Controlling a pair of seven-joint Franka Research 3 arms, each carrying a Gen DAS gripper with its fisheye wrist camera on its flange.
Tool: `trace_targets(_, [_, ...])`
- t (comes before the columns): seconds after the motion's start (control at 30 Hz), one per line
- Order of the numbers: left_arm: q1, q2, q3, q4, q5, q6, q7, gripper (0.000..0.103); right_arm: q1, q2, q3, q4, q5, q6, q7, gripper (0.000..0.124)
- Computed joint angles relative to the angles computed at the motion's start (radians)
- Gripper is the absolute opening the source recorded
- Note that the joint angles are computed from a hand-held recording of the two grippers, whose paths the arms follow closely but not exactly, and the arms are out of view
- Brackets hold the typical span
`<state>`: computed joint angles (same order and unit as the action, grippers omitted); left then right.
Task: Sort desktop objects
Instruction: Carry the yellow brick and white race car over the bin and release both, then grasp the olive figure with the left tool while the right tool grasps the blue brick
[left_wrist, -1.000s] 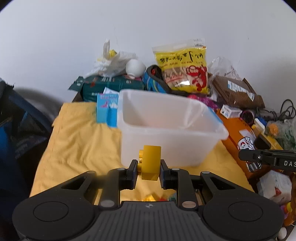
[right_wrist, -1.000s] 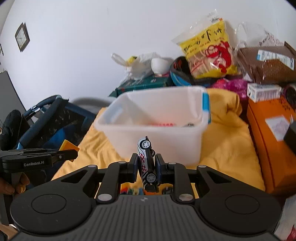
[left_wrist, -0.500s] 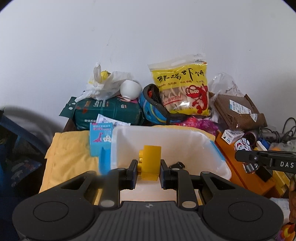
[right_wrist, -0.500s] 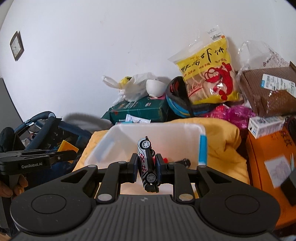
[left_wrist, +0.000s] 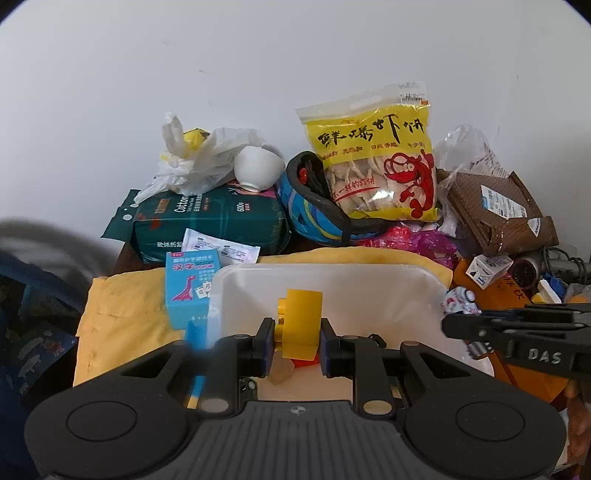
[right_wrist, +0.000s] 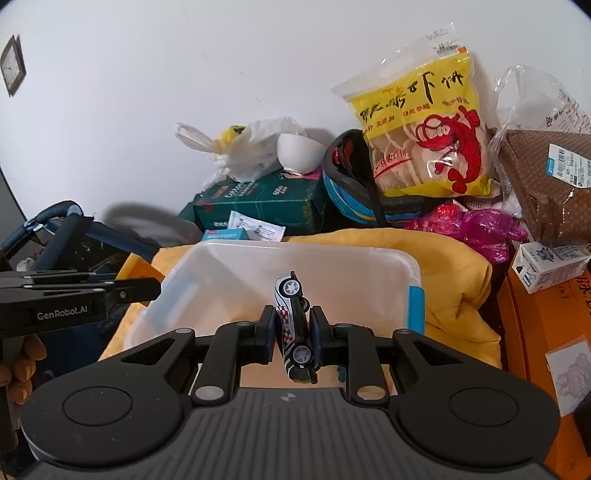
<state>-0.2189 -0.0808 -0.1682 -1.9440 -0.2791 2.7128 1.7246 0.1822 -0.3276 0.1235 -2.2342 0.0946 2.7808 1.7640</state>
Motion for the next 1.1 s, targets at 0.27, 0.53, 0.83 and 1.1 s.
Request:
trace_targets(0.27, [0.006,0.001,-0.009,-0.021,0.091,0.041,-0.044,0.066,-0.037,0.031,0.027,0.012,-0.105,0.028,0.071,0.061])
trace_targets(0.53, [-0.111,-0.22,0.089,-0.335,-0.098,0.158,0.164,0.066,0.034,-0.181,0.002,-0.22,0.002,0.093,-0.032,0.061])
trace_targets(0.83, [-0.24,-0.494,0.174,-0.694,-0.06,0.132,0.1,0.065,0.107,-0.429,0.039,-0.505,0.091,-0.054,-0.043,0.057])
trace_targets(1.1, [-0.336,-0.571,0.185,-0.787,-0.028,0.056,0.061,0.062,0.156,-0.393,0.048,-0.53,0.085,-0.074,-0.123,0.049])
